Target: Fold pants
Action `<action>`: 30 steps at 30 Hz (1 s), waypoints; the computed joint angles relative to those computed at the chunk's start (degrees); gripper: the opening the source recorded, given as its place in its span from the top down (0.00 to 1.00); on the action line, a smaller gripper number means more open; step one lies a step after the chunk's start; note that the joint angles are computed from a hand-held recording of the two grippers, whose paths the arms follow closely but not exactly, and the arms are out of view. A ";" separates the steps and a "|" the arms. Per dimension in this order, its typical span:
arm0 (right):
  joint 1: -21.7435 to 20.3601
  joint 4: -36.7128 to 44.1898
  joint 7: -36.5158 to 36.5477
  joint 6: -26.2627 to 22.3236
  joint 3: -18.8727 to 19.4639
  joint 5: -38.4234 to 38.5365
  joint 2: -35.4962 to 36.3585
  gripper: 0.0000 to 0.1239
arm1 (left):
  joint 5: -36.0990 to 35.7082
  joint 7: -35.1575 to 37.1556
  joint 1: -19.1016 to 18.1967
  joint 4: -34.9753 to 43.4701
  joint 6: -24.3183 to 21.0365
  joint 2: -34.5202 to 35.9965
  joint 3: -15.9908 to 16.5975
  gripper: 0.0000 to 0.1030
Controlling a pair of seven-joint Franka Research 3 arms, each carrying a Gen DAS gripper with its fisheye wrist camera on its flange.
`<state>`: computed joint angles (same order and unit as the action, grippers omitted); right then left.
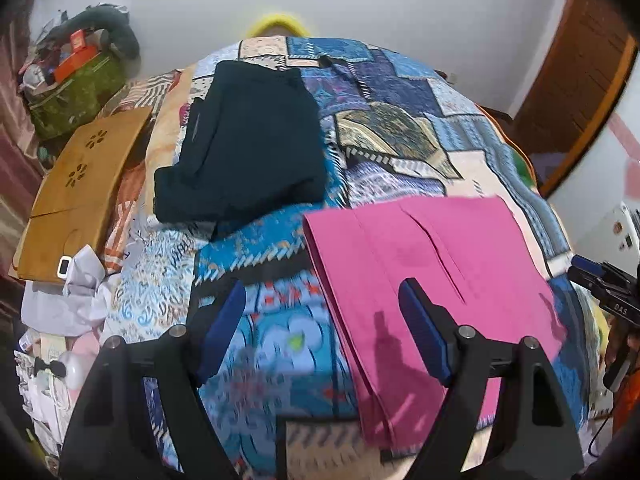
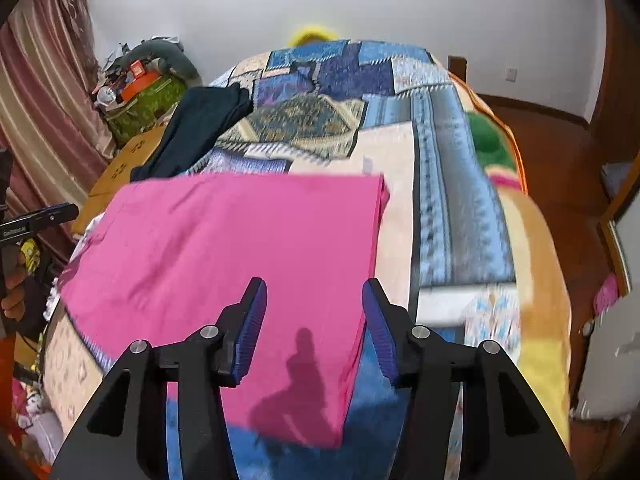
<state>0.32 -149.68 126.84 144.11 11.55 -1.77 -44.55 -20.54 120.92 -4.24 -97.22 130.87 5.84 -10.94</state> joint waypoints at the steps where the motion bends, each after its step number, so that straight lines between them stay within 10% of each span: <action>1: -0.37 0.46 -0.27 0.40 -0.05 -0.40 0.79 0.63 | 0.56 -0.65 -0.18 1.65 -0.50 1.44 -0.05 0.23; 18: -3.82 12.81 -8.02 2.84 -7.81 -3.61 24.44 0.63 | 9.20 -10.22 -0.92 21.13 -9.02 19.07 -3.80 0.40; 22: -2.79 13.99 -9.68 4.38 -8.64 -3.76 27.48 0.65 | 7.82 -11.16 -0.70 24.27 -12.90 21.64 -4.44 0.58; 25: -3.73 14.83 -7.70 3.10 -6.83 -9.52 28.59 0.89 | 8.10 -10.66 -0.86 21.04 -9.05 20.01 -4.47 0.62; 30: -2.45 15.76 -7.43 1.42 -7.37 -12.69 29.94 0.93 | 10.44 -10.70 -1.71 17.03 -4.65 17.80 -3.91 0.66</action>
<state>-2.14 -133.92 119.41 145.53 4.18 -14.46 -14.61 -10.10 110.22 -5.95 -80.19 126.22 23.64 -14.85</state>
